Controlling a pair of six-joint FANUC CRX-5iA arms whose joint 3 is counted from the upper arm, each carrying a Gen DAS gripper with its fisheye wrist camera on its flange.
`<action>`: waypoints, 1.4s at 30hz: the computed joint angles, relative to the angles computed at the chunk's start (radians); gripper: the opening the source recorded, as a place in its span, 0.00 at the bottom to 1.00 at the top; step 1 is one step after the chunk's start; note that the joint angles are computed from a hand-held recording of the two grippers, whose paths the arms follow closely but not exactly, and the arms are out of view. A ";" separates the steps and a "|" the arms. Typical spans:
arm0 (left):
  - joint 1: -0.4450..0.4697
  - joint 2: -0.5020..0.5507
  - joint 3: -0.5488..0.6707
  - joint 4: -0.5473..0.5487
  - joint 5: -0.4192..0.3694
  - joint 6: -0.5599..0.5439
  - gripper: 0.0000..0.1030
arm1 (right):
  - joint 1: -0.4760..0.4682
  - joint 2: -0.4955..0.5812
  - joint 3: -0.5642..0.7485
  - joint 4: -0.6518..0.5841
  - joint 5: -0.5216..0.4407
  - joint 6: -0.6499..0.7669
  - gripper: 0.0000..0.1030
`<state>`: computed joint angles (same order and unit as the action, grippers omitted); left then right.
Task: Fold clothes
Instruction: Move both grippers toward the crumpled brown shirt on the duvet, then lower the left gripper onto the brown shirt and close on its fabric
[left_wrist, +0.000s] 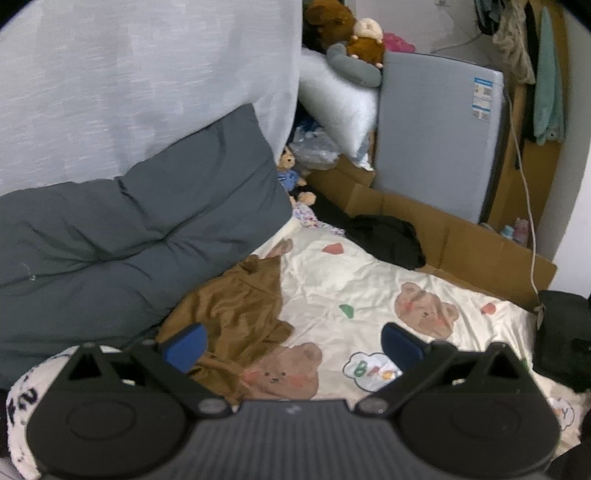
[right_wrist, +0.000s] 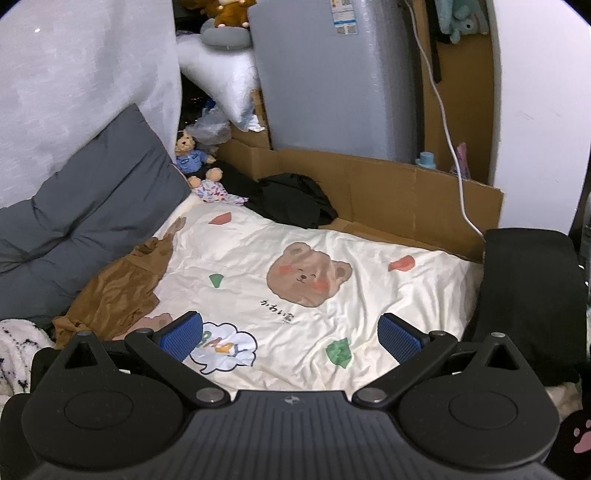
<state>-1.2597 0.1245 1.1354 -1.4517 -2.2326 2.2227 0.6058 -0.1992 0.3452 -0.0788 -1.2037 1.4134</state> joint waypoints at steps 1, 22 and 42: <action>-0.006 -0.004 -0.006 -0.007 -0.005 0.000 0.99 | 0.002 0.001 0.003 -0.003 0.000 0.001 1.00; 0.108 -0.244 -0.369 0.151 -0.028 0.186 0.98 | 0.069 0.050 0.035 -0.033 0.047 0.054 0.99; 0.665 -0.438 -0.840 0.671 0.365 0.174 0.97 | 0.151 0.099 0.035 0.032 0.012 0.028 0.93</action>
